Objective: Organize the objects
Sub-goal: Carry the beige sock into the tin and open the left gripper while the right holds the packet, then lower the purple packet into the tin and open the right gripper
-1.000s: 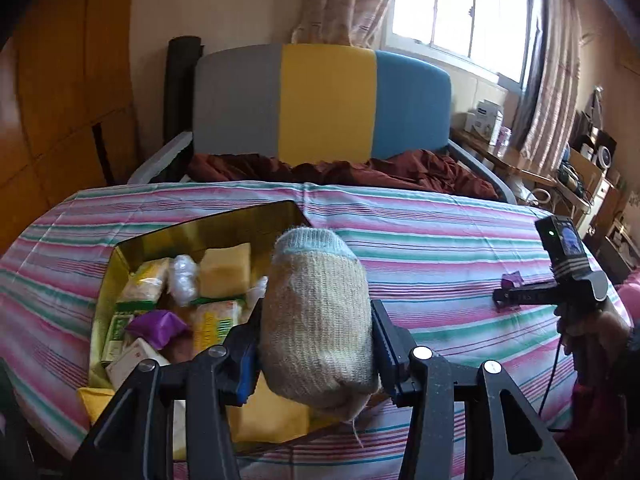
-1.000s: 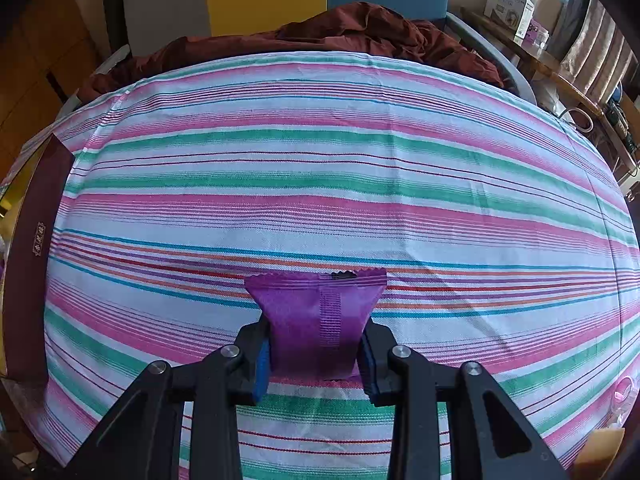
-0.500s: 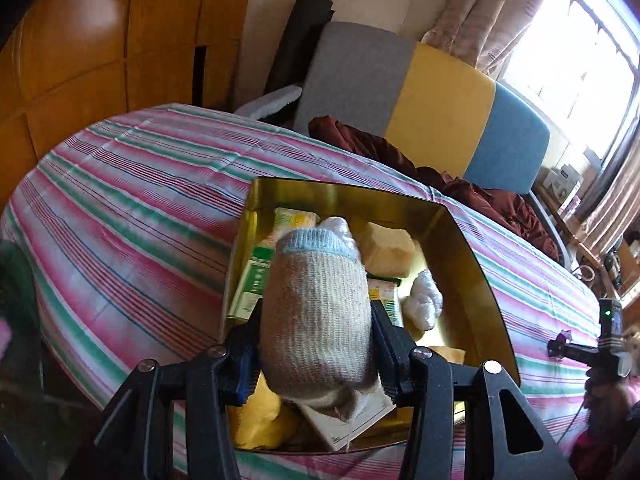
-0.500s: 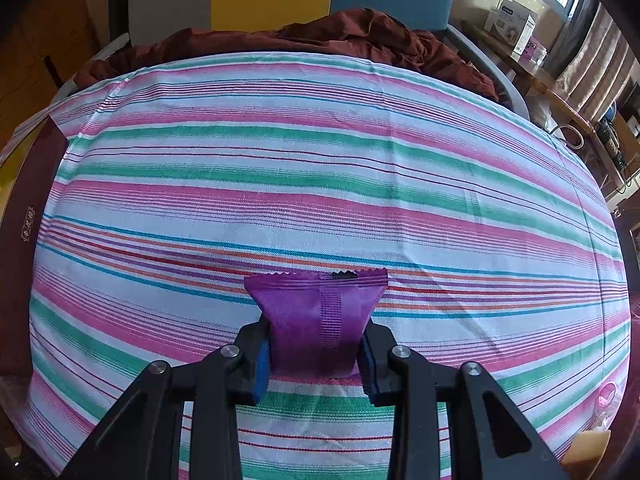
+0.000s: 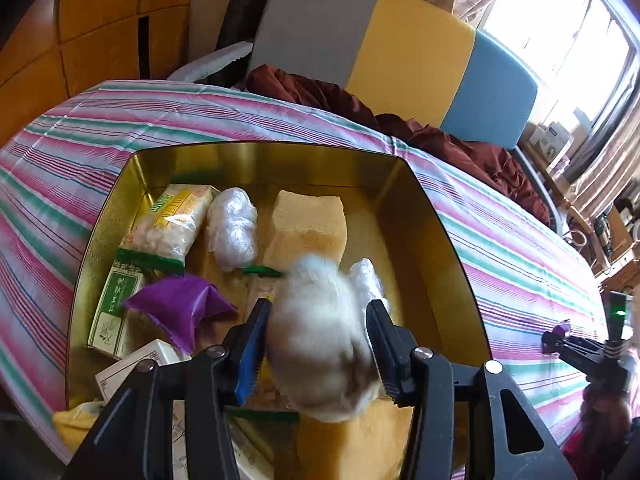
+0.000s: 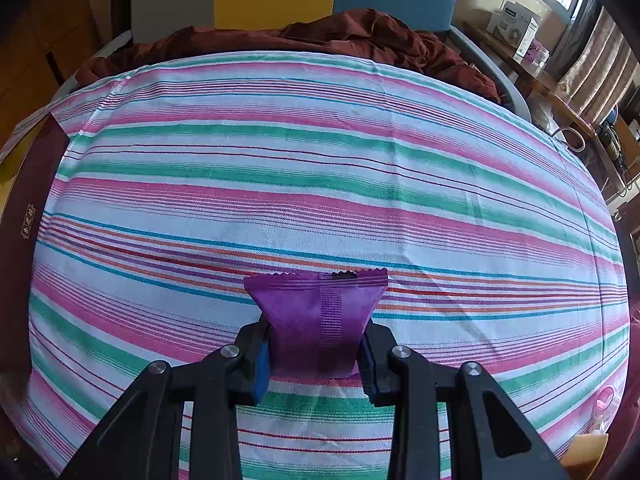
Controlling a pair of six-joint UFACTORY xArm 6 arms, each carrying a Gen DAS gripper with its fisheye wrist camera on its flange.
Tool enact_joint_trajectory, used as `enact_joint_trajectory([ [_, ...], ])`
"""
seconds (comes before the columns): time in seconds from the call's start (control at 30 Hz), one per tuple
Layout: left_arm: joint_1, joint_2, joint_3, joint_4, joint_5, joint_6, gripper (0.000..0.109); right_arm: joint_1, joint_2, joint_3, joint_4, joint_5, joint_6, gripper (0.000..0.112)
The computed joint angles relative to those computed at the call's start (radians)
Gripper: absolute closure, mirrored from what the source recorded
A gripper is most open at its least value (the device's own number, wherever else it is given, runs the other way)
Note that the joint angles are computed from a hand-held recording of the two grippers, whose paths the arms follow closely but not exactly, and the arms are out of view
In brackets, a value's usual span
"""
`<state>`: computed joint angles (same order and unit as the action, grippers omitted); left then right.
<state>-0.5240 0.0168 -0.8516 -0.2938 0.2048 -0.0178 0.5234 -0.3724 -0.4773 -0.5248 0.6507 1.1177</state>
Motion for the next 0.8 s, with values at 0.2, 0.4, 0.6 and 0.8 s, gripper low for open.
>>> enact_joint_trajectory([
  [0.2,0.006,-0.056,0.069,0.157,-0.059,-0.095,0.056,-0.02,0.01,-0.001,-0.002,-0.014,-0.005,0.078],
  [0.4,0.037,-0.142,0.155,0.322,-0.116,-0.207,0.056,0.002,0.03,-0.038,-0.032,0.024,0.013,0.078],
  [0.6,0.09,-0.233,0.227,0.477,-0.139,-0.317,0.056,0.076,0.101,-0.139,-0.067,-0.038,0.062,0.078],
  [0.8,0.139,-0.312,0.29,0.566,-0.155,-0.38,0.056,0.212,0.237,-0.337,-0.098,-0.054,0.082,0.078],
])
